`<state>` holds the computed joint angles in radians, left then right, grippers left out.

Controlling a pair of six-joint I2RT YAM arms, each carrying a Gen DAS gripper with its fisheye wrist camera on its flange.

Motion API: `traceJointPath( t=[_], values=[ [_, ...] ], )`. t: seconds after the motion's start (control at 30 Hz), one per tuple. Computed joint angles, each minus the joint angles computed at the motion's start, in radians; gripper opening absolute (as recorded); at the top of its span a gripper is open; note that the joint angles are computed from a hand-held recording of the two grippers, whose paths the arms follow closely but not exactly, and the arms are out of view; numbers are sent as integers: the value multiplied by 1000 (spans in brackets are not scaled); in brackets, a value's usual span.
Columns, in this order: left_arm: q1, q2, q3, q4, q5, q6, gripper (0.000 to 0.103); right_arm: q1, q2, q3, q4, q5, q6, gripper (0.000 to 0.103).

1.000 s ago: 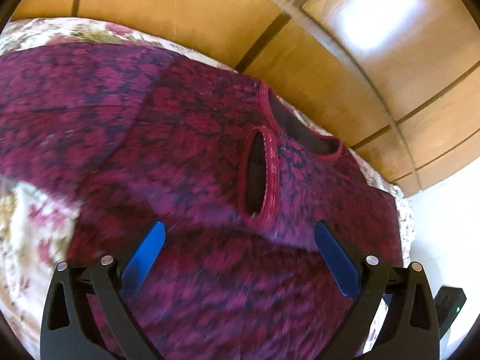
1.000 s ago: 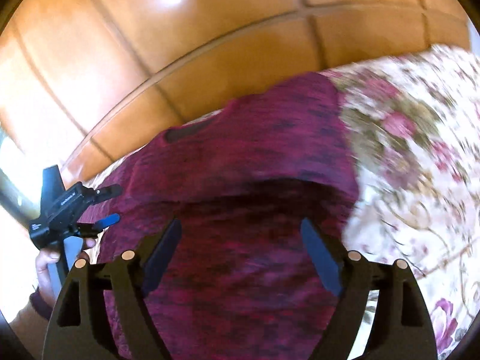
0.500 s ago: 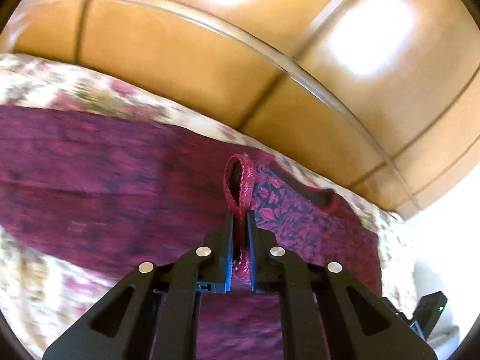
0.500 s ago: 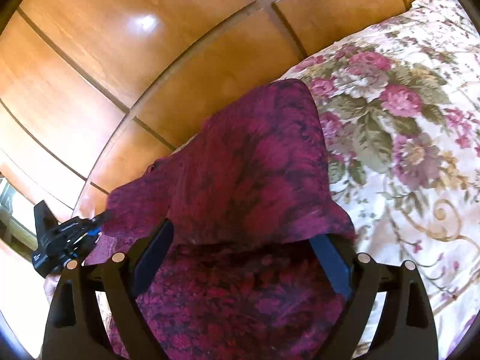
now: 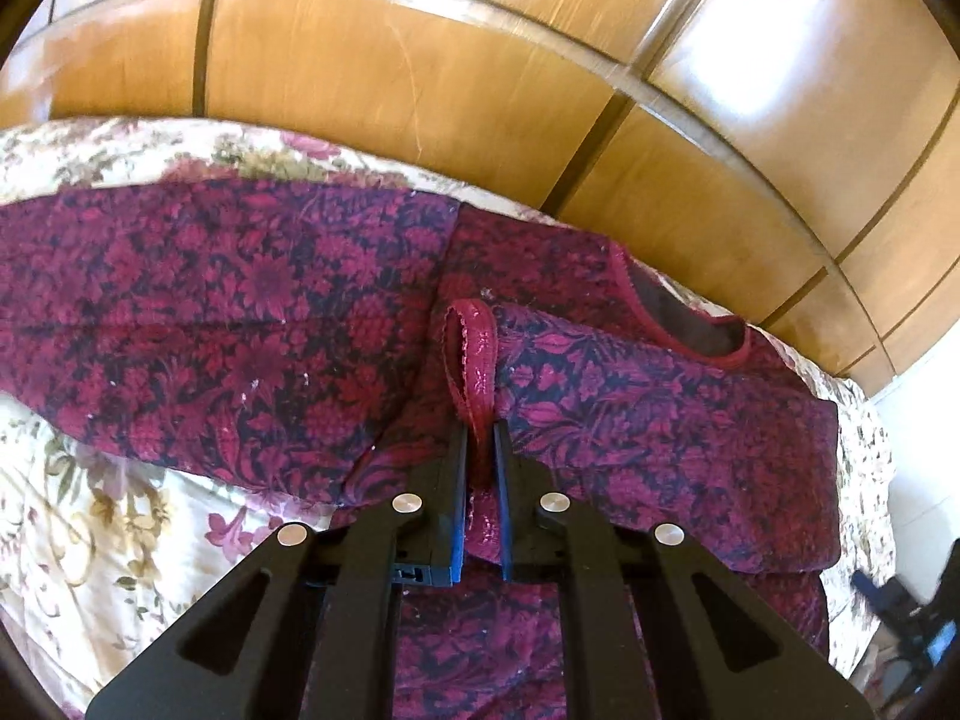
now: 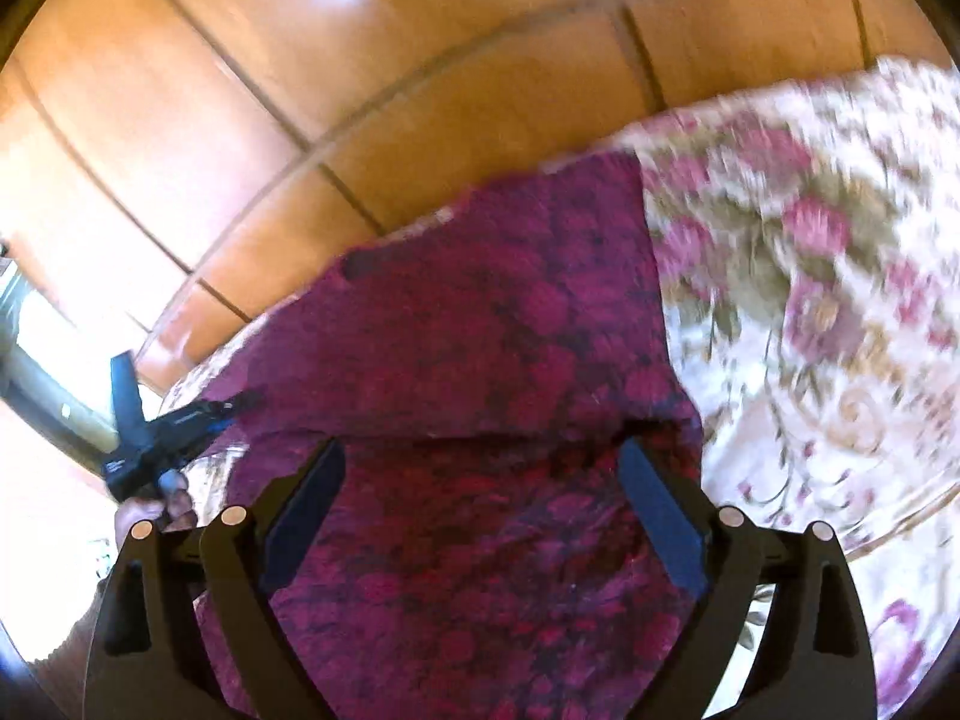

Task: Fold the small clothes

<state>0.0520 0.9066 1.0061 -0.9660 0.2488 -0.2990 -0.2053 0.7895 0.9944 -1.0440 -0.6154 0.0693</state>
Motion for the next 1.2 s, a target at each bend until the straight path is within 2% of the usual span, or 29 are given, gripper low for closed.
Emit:
traceJointPath(
  t=[0.03, 0.13, 0.17, 0.2, 0.3, 0.43, 0.53, 0.7, 0.87, 0.93, 1.0, 1.03, 1.13, 1.17, 1.2],
  values=[
    [-3, -5, -1, 2, -5, -5, 7, 36, 7, 9, 36, 30, 38, 92],
    [4, -13, -4, 6, -22, 9, 7, 239, 65, -7, 190, 250, 159, 92],
    [-20, -20, -7, 11, -57, 6, 7, 278, 102, -4, 220, 305, 171, 92],
    [-54, -23, -11, 20, -102, -1, 7, 353, 170, 0, 268, 418, 190, 92],
    [-137, -13, -34, 36, -224, 5, 7, 450, 293, -25, 337, 593, 212, 92],
    [-167, -36, -130, 99, -278, -12, 14, 571, 316, -138, 464, 813, 200, 98],
    [-213, -40, -135, 100, -330, -25, 14, 593, 313, -155, 477, 854, 207, 99],
    [-202, -61, -160, 122, -306, -38, 15, 645, 313, -164, 471, 924, 226, 101],
    [-227, -63, -169, 130, -338, -46, 15, 681, 333, -139, 452, 959, 256, 101],
    [-185, -80, -177, 134, -284, -39, 19, 685, 337, -138, 454, 965, 261, 101],
    [-75, -114, -184, 127, -157, -27, 26, 691, 338, -136, 453, 970, 266, 101],
    [-22, -129, -184, 114, -99, -24, 35, 688, 337, -137, 455, 967, 264, 101],
    [181, -203, -178, 27, 119, 25, 43, 686, 336, -141, 459, 966, 263, 101],
    [225, -221, -171, -4, 143, 43, 50, 683, 334, -143, 461, 963, 261, 101],
    [309, -255, -164, -53, 166, 70, 68, 683, 334, -144, 463, 963, 261, 101]
  ],
)
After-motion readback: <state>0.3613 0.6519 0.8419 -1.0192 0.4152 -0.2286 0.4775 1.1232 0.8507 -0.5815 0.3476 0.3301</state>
